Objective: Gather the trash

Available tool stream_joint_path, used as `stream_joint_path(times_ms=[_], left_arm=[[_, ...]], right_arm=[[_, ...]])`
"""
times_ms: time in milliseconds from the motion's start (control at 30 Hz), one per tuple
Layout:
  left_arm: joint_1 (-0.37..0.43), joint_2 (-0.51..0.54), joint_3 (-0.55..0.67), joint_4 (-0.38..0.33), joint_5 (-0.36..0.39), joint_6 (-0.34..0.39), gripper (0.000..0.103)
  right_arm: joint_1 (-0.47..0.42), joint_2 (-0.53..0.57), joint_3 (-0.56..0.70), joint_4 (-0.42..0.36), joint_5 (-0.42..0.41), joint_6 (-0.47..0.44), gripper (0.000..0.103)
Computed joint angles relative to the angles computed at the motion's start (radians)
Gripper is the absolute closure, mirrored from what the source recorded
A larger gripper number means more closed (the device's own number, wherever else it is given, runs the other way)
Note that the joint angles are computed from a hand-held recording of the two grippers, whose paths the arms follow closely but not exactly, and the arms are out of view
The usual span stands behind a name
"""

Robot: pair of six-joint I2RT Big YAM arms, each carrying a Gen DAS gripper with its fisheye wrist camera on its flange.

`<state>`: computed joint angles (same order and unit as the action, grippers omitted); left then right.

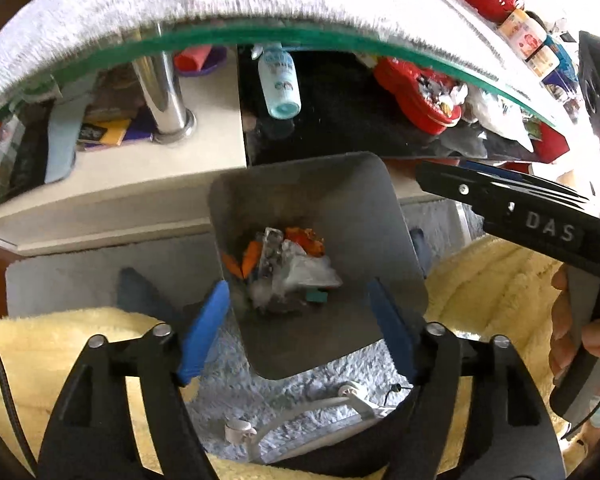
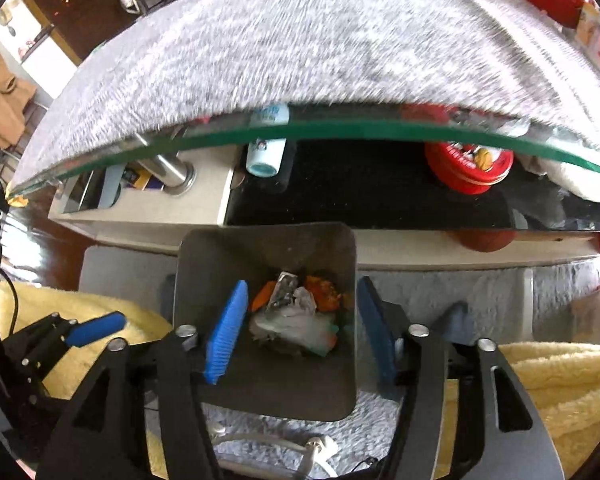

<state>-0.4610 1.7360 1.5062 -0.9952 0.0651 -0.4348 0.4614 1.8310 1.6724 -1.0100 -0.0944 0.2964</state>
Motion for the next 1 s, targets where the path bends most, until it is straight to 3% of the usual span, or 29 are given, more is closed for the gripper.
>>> stream_joint_path(times_ms=[100, 333, 633, 800, 1000], left_arm=[[-0.002, -0.024, 0.002, 0.002, -0.035, 0.008, 0.024], [0.001, -0.109, 0.037, 0.002, -0.156, 0.018, 0.012], [-0.036, -0.245, 0.082, 0.104, -0.405, 0.061, 0.008], [-0.061, -0.285, 0.082, 0.161, -0.490, 0.081, 0.008], [-0.079, -0.320, 0.074, 0.209, -0.563, 0.100, 0.008]], right_arm=[[-0.002, -0.031, -0.014, 0.015, 0.028, -0.002, 0.025], [-0.009, -0.130, -0.028, 0.056, 0.112, -0.007, 0.003], [0.004, -0.304, -0.077, 0.220, 0.349, -0.050, 0.003], [0.009, -0.399, -0.142, 0.363, 0.415, -0.061, 0.003], [0.012, -0.454, -0.169, 0.428, 0.450, -0.088, 0.003]])
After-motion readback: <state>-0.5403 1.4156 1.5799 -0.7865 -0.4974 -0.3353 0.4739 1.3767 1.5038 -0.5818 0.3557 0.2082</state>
